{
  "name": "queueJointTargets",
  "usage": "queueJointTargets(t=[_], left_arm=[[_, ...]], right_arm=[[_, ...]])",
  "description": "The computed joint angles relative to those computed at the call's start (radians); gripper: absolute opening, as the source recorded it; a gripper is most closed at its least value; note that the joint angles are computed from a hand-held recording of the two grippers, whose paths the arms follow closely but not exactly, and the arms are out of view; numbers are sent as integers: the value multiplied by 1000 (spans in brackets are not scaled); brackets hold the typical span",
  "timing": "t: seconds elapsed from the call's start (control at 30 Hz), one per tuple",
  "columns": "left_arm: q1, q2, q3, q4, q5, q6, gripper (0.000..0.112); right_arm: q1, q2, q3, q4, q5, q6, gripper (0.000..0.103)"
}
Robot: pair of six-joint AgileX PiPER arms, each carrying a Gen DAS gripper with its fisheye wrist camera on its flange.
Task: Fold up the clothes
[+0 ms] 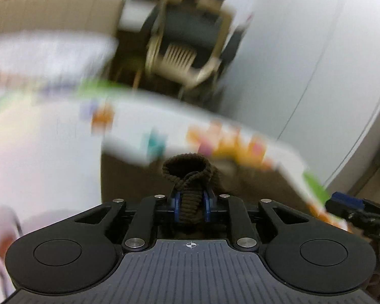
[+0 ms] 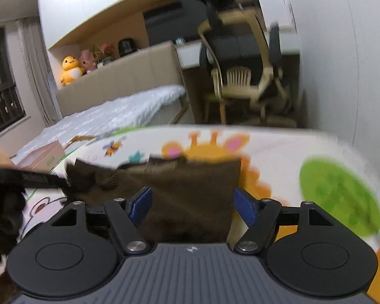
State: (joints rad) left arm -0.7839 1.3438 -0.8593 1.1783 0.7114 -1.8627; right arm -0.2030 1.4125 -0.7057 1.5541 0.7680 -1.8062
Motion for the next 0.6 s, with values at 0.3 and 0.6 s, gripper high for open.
queueJointTargets(t=[0.3, 0.6], left_arm=[[41, 48, 55, -120, 28, 197, 44], [312, -179, 142, -299, -288, 386, 50]], right_arm=[[310, 157, -212, -307, -376, 236, 70], [279, 170, -276, -394, -298, 285, 66]])
